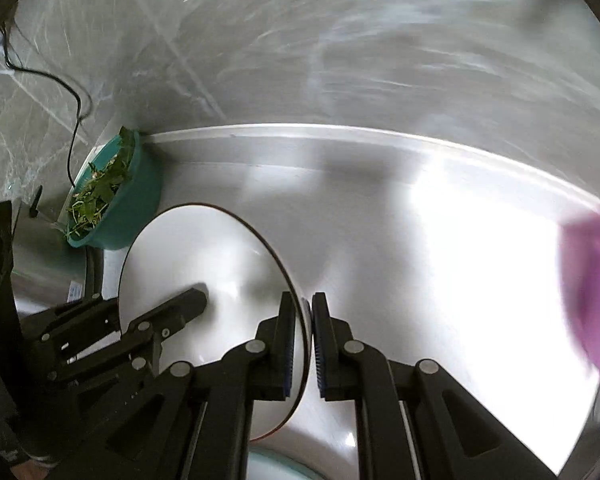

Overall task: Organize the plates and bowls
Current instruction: 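Carry the red-patterned bowl with both tools into the bowl stack, release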

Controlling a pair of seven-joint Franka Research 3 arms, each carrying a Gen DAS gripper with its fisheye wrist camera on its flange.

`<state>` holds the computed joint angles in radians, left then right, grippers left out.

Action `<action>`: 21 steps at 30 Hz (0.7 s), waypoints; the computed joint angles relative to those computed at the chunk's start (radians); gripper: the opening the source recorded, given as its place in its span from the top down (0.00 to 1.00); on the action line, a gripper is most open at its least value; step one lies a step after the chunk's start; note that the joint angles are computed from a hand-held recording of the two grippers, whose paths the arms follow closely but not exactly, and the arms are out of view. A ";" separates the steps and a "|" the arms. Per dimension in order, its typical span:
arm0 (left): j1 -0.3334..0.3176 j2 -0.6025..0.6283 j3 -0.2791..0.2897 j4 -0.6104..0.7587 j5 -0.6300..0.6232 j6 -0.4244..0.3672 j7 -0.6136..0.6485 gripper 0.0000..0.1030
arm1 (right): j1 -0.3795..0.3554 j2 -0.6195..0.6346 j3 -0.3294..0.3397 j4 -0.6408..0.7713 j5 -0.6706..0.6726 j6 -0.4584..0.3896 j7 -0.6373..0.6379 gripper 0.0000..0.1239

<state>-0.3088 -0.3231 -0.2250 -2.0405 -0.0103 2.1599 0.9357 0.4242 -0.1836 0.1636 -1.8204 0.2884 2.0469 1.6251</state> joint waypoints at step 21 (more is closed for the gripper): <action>-0.404 0.472 -0.239 0.523 0.155 -0.156 -0.243 0.89 | -0.309 -0.664 -0.219 -0.536 0.050 -0.302 -0.156 0.91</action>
